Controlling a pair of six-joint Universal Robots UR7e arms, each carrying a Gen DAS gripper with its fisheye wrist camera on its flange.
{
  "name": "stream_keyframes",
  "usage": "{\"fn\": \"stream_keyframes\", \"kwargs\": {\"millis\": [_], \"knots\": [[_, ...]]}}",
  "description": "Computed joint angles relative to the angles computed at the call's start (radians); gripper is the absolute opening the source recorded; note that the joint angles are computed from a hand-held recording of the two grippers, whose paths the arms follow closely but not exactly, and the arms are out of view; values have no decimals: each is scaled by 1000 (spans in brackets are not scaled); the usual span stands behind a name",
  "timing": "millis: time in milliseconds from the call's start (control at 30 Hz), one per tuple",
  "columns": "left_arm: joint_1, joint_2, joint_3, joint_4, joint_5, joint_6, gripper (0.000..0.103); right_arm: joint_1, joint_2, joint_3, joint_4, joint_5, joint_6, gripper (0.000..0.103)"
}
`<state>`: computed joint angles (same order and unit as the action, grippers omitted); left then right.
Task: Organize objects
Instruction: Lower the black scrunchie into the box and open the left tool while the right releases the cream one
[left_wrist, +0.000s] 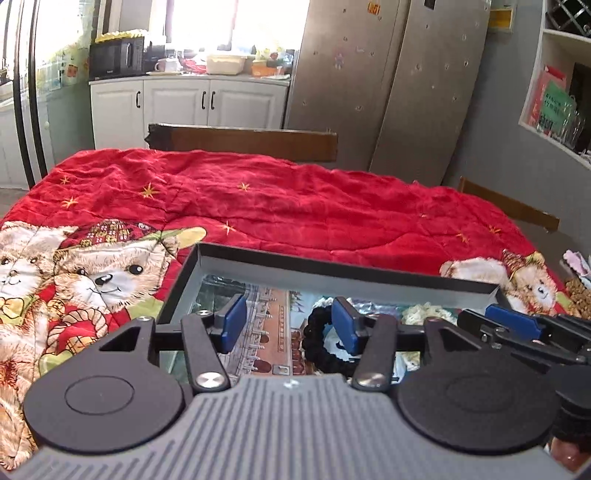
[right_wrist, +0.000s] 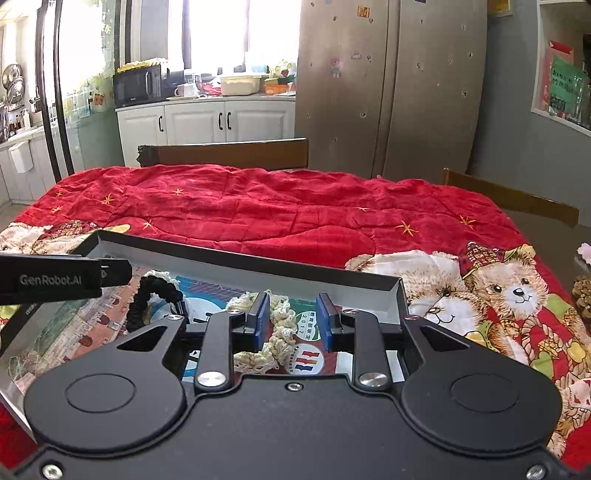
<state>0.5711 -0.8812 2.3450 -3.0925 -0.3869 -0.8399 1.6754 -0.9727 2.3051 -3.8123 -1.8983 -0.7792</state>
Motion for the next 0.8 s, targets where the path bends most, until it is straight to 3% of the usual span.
{"fn": "stream_keyframes", "kwargs": {"millis": [433, 800], "knots": [[-104, -71, 35, 220, 73, -154, 73, 8, -86, 56, 20, 23, 13, 28], [-170, -137, 57, 420, 60, -278, 75, 21, -141, 113, 7, 22, -5, 30]]}}
